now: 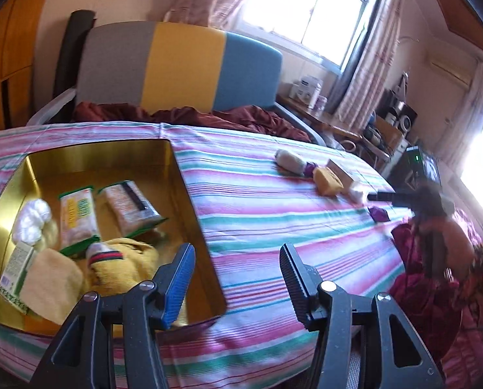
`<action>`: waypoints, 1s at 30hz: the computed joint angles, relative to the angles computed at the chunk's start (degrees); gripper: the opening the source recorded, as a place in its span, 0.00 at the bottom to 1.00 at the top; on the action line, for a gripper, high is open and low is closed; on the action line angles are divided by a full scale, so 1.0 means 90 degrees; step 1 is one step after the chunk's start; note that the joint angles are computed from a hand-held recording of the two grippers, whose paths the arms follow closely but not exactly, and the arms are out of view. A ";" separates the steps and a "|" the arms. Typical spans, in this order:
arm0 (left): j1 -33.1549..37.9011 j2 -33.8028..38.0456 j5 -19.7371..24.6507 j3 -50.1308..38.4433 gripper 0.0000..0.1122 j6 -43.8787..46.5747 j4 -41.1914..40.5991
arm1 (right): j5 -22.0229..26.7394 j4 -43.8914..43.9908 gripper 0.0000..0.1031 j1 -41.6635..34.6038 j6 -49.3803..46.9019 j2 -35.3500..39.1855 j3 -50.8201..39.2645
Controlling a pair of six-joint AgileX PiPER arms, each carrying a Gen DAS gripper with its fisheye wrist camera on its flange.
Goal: Organize objects
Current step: 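Move both tools back to the items and grasp the purple pouch with the right tool, then grasp the yellow sponge with the left tool while the right tool holds the purple pouch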
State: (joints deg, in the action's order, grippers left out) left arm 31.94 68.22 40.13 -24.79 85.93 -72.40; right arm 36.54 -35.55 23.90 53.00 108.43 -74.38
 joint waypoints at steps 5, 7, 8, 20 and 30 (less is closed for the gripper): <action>-0.0732 -0.0099 -0.0454 0.0035 0.49 -0.0401 0.0167 | -0.0026 0.1124 0.83 -0.1099 -0.0923 0.0499 -0.0583; -0.1038 -0.0154 -0.0636 0.0027 0.49 -0.0611 0.0263 | -0.0145 0.1537 0.83 -0.1353 -0.1364 0.0639 -0.0629; -0.1188 -0.0158 -0.0735 0.0009 0.49 -0.0714 0.0318 | -0.0222 0.1711 0.83 -0.1435 -0.1528 0.0709 -0.0655; -0.2870 0.0426 -0.1708 -0.0418 0.49 -0.1721 0.0572 | -0.0628 0.2758 0.45 -0.1756 -0.2329 0.0904 -0.0380; -0.4479 0.2164 -0.2372 -0.1852 0.55 -0.3399 0.1305 | -0.0911 0.3877 0.40 -0.1573 -0.3699 0.0638 -0.0276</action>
State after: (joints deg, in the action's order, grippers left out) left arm -8.37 87.69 18.78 -41.46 55.33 -60.66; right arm 28.35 -0.66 9.75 19.71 114.17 -76.87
